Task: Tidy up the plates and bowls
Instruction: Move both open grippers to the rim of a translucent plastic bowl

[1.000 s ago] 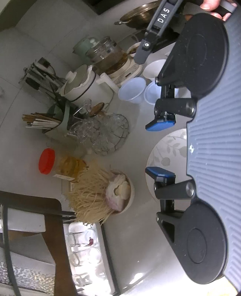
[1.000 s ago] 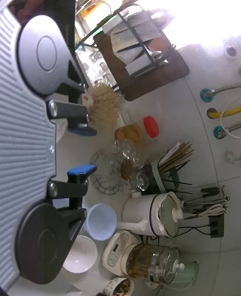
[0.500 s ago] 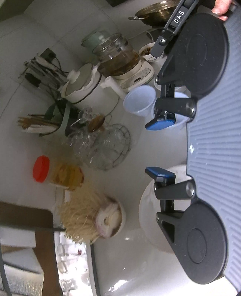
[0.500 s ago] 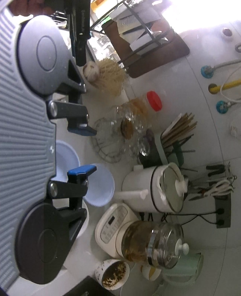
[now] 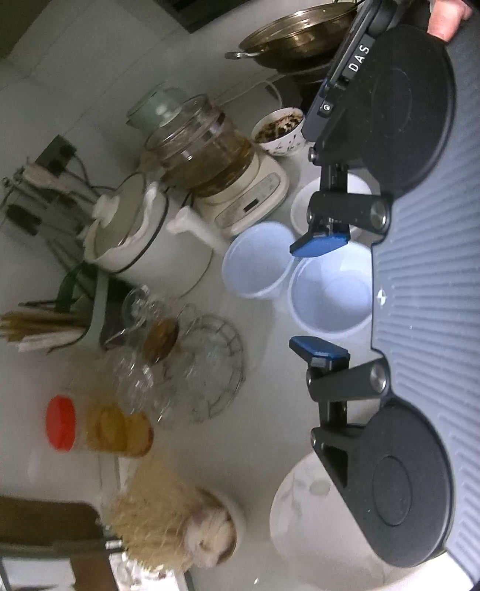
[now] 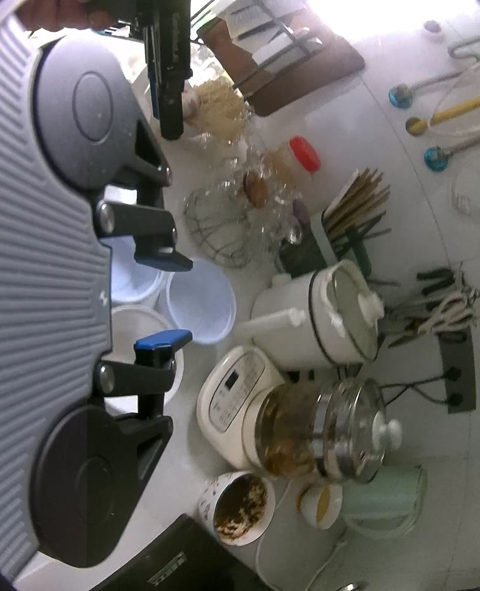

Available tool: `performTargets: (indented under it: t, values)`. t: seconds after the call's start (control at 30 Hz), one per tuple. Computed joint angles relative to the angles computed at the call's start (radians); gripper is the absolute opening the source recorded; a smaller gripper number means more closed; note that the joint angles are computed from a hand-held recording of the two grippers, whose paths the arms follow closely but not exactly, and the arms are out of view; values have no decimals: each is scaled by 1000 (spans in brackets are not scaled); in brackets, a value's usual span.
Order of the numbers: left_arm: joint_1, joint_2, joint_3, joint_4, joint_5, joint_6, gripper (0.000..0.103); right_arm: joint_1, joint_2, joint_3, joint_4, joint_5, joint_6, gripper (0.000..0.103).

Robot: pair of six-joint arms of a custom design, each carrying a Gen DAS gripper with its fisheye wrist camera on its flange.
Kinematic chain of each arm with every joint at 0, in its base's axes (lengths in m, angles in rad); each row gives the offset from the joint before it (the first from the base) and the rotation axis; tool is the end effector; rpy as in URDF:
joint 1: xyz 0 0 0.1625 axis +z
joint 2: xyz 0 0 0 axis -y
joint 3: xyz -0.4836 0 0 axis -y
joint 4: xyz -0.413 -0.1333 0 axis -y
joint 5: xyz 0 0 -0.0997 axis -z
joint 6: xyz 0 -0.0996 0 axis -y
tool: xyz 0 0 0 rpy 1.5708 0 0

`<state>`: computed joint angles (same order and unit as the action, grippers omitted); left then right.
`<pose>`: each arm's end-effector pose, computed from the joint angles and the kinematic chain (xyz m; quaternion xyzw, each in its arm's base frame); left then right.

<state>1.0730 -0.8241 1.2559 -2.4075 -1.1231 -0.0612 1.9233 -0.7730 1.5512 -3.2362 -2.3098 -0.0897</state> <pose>-0.2416 -0.8140 0.3013 0.1633 0.9421 -0.2484 0.1549 0.3247 -0.6907 0.2411 0.0335 -0.8557 0.4395 0.2709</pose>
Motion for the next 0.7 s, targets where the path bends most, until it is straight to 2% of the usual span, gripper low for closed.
performTargets:
  t: [0.17,0.4,0.7]
  values:
    - [0,30,-17,25,-48,-29,53,-24,-26,32,-23,9,15,38]
    - [-3,80,-65,54,-71,-8,53,-51,-45,60,-48,27,48,38]
    - [-6,159,-164,109,-97,10,53,-89,-60,61,-4,23,115,38]
